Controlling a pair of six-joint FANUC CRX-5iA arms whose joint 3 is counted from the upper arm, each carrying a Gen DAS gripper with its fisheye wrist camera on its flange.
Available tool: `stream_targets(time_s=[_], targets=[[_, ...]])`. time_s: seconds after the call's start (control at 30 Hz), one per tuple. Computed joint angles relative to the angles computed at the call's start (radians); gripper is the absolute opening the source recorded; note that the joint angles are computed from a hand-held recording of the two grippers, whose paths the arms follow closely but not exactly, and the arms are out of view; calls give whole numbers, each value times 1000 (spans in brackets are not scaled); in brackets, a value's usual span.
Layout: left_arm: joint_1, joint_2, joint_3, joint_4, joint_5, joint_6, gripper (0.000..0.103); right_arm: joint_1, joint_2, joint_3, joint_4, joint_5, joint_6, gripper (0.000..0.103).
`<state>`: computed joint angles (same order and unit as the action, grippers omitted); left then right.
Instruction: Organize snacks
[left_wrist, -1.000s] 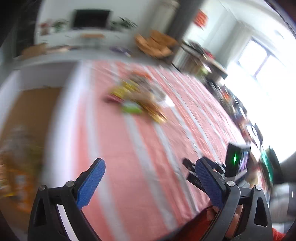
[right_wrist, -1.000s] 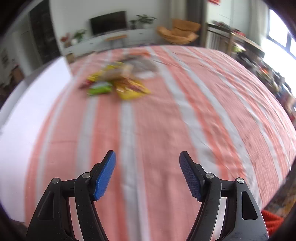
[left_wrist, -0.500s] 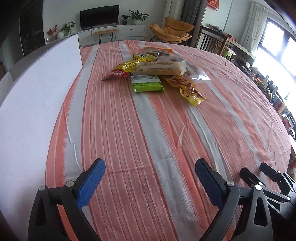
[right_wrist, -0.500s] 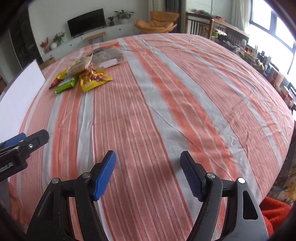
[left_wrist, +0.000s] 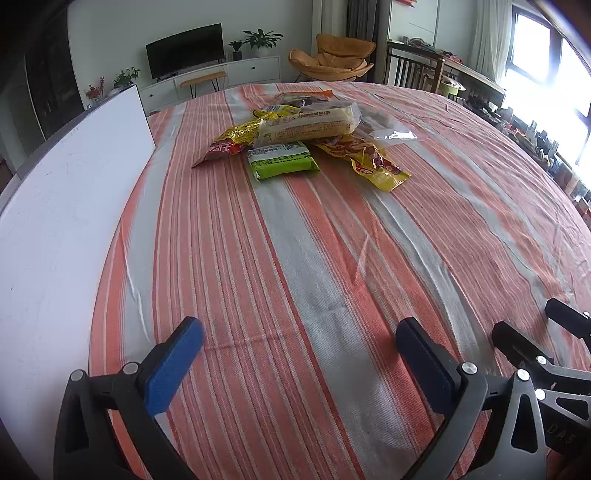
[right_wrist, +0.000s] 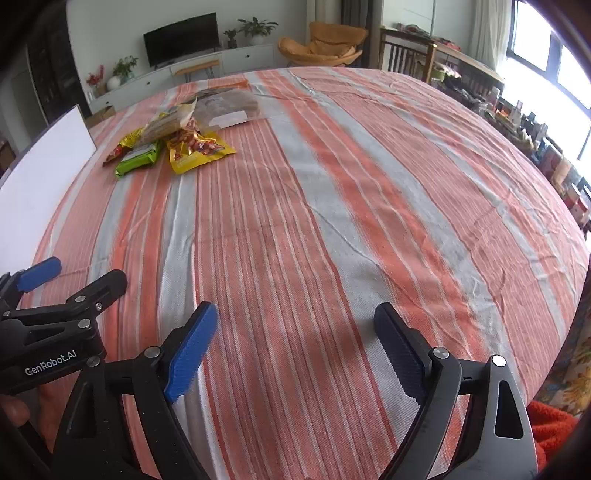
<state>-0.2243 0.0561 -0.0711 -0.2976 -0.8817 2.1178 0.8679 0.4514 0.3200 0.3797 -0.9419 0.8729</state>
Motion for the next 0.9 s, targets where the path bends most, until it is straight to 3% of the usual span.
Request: stream_targets(time_s=[0.9], targets=[[2, 1, -1, 1, 3, -2, 103, 2, -2, -4, 3, 2, -4, 91]])
